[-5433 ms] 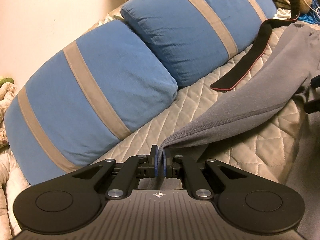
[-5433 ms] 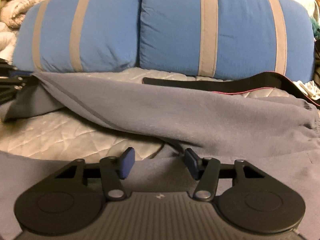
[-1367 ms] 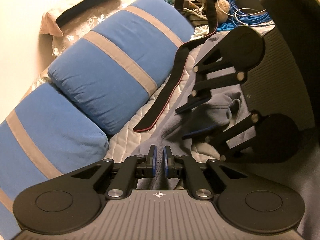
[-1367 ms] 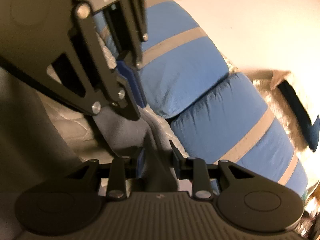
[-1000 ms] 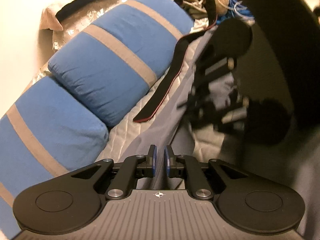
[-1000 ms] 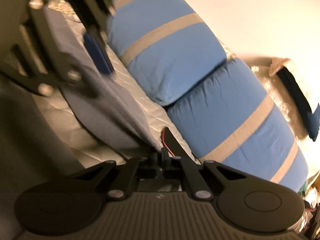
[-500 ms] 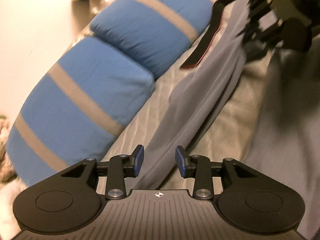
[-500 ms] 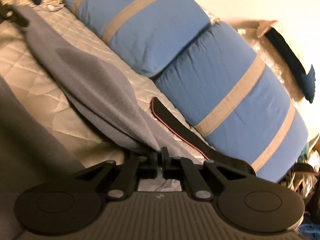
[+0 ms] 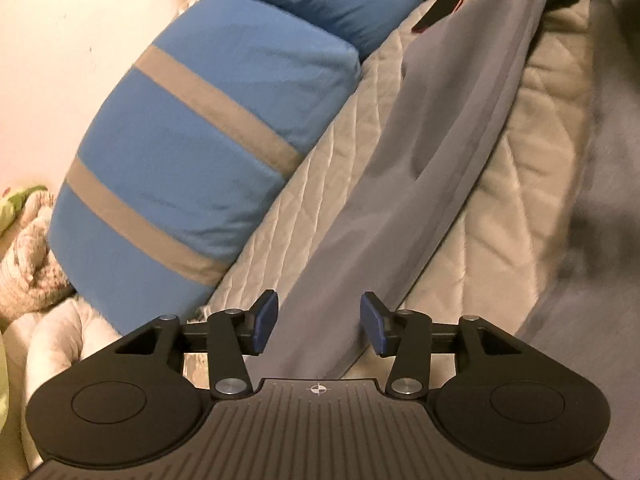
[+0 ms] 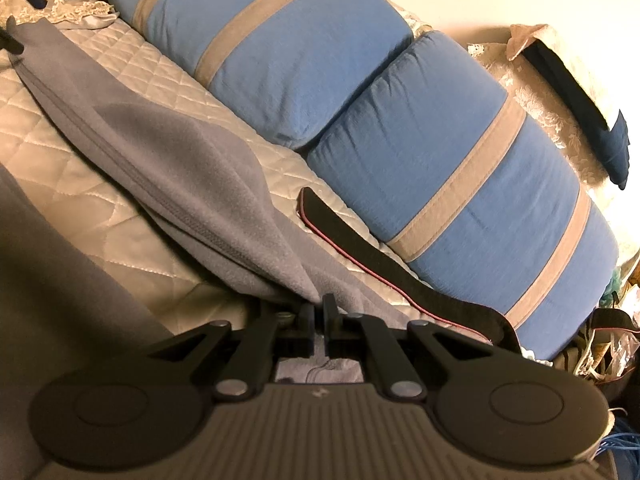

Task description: Fold clothes

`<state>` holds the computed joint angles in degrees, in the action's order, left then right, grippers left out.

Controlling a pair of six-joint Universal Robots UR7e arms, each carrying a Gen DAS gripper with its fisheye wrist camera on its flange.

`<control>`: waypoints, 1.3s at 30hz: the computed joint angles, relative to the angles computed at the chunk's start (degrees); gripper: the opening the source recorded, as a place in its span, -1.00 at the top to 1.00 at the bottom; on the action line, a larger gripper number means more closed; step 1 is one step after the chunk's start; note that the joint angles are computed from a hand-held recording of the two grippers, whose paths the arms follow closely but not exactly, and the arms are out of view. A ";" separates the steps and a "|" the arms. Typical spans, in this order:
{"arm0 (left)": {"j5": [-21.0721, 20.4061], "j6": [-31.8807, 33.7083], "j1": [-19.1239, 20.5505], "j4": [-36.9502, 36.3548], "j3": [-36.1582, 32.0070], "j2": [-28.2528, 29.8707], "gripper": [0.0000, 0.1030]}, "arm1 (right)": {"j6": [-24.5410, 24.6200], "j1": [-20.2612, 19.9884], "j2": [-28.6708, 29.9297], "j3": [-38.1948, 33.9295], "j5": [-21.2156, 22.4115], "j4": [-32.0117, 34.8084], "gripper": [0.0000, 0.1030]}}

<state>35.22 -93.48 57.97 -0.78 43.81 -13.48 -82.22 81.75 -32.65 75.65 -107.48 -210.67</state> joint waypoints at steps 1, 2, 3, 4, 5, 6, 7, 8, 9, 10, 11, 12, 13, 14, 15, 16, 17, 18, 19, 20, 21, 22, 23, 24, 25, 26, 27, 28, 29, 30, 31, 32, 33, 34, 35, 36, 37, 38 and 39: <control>0.35 -2.41 0.08 3.30 -1.76 0.57 0.15 | 0.00 0.01 -0.05 0.03 0.04 0.06 0.64; 1.04 -5.24 0.12 7.25 -3.59 1.16 0.15 | 0.05 -0.02 -0.09 0.08 0.10 0.07 0.64; 1.78 -7.38 0.12 10.47 -5.15 1.76 0.15 | 0.09 -0.04 -0.12 0.13 0.16 0.07 0.64; 2.24 -8.17 0.10 12.11 -6.12 2.29 0.15 | 0.16 -0.06 -0.19 0.19 0.22 0.15 0.64; 2.60 -7.97 0.04 12.70 -6.50 2.65 0.15 | 0.25 -0.08 -0.28 0.30 0.35 0.21 0.64; 3.07 -7.60 0.05 13.25 -7.11 3.18 0.15 | 0.34 -0.10 -0.38 0.41 0.48 0.27 0.64; 3.76 -7.73 0.08 14.43 -8.12 3.86 0.14 | 0.39 -0.13 -0.45 0.49 0.59 0.32 0.64; 4.49 -8.37 0.08 15.74 -8.90 4.38 0.14 | 0.44 -0.16 -0.52 0.57 0.69 0.37 0.64; 5.18 -8.95 0.07 16.81 -9.60 4.89 0.14 | 0.41 -0.17 -0.51 0.55 0.65 0.42 0.64; 5.92 -9.29 0.06 17.80 -10.38 5.45 0.14 | 0.37 -0.18 -0.50 0.52 0.61 0.48 0.64; 6.46 -9.23 0.07 18.60 -11.21 6.05 0.15 | 0.30 -0.17 -0.46 0.49 0.58 0.42 0.64; 6.76 -8.75 0.13 19.26 -12.39 6.85 0.15 | 0.27 -0.18 -0.42 0.44 0.58 0.41 0.64; 6.91 -8.13 0.25 19.78 -13.70 7.72 0.15 | 0.25 -0.15 -0.46 0.49 0.61 0.40 0.64; 6.81 -7.36 0.34 19.64 -14.30 8.24 0.15 | 0.16 -0.15 -0.47 0.51 0.69 0.32 0.64; 6.56 -6.51 0.37 19.06 -14.43 8.54 0.15 | 0.10 -0.16 -0.50 0.55 0.79 0.27 0.64; 6.55 -6.06 0.39 18.34 -14.01 8.49 0.18 | 0.05 -0.17 -0.53 0.62 0.90 0.22 0.64; 6.75 -6.45 0.42 18.34 -13.89 8.45 0.21 | 0.01 -0.20 -0.58 0.71 1.02 0.18 0.64; 7.03 -7.39 0.49 19.64 -15.02 8.91 0.33 | -0.02 -0.22 -0.62 0.79 1.14 0.15 0.64; 7.49 -8.44 0.61 21.46 -16.50 9.51 0.66 | -0.05 -0.26 -0.70 0.89 1.35 0.21 0.64; 7.96 -9.24 0.75 23.38 -17.84 10.06 0.80 | -0.13 -0.28 -0.78 1.01 1.55 0.22 0.64; 8.12 -9.31 0.86 24.83 -18.86 10.51 0.87 | -0.20 -0.30 -0.87 1.16 1.71 0.29 0.64; 8.04 -8.62 0.89 25.35 -19.14 10.62 0.92 | -0.26 -0.32 -0.97 1.30 1.88 0.37 0.64; 7.92 -7.88 0.87 25.67 -19.12 10.55 0.93 | -0.35 -0.34 -1.08 1.48 2.05 0.45 0.64; 7.82 -7.69 0.80 26.05 -19.04 10.35 0.93 | -0.43 -0.36 -1.22 1.70 2.18 0.59 0.64; 7.75 -7.87 0.72 26.18 -18.96 10.11 0.93 | -0.52 -0.37 -1.37 1.92 2.32 0.73 0.64; 7.63 -7.94 0.62 25.97 -18.55 9.72 0.93 | -0.60 -0.39 -1.51 2.14 2.45 0.88 0.64; 7.41 -7.86 0.47 25.61 -17.77 9.14 0.93 | -0.77 -0.39 -1.66 2.34 2.58 1.02 0.64; 7.14 -7.84 0.31 25.57 -17.40 8.83 0.93 | -1.05 -0.40 -1.80 2.61 2.77 1.06 0.64; 6.71 -7.94 0.15 26.04 -17.62 8.89 0.93 | -1.28 -0.41 -1.91 2.84 2.94 1.06 0.64; 6.18 -8.10 -0.02 26.84 -18.25 9.18 0.93 | -1.50 -0.42 -2.02 3.07 3.10 1.06 0.64; 5.57 -8.63 -0.18 28.59 -19.95 10.01 0.93 | -1.60 -0.42 -2.07 3.17 3.13 1.02 0.64; 4.84 -9.49 -0.35 31.03 -22.56 11.32 0.92 | -1.69 -0.42 -2.11 3.26 3.16 0.98 0.64; 3.87 -10.40 -0.57 33.21 -25.08 12.64 0.88 | -1.78 -0.42 -2.14 3.35 3.18 0.94 0.64; 2.80 -11.49 -0.79 35.97 -28.37 14.32 0.87 | -1.68 -0.44 -2.19 3.39 3.18 1.03 0.64; 1.94 -12.41 -0.96 38.84 -31.76 16.01 0.86 | -1.63 -0.43 -2.22 3.40 3.14 1.13 0.64; 2.02 -13.06 -1.10 40.27 -32.75 16.41 0.85 | -1.76 -0.43 -2.21 3.41 3.17 1.04 0.64; 2.89 -13.57 -1.18 40.28 -31.34 15.51 0.68 | -1.81 -0.42 -2.19 3.43 3.19 0.99 0.63; 4.33 -14.55 -1.21 39.88 -29.09 14.13 0.53 | -1.85 -0.41 -2.18 3.46 3.20 0.93 0.63; 6.69 -16.50 -1.17 40.41 -27.80 13.11 0.31 | -1.84 -0.41 -2.16 3.45 3.20 0.92 0.63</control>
<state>41.91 -109.99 56.79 39.63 16.01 -0.38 -84.06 81.34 -34.80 79.10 -104.27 -209.75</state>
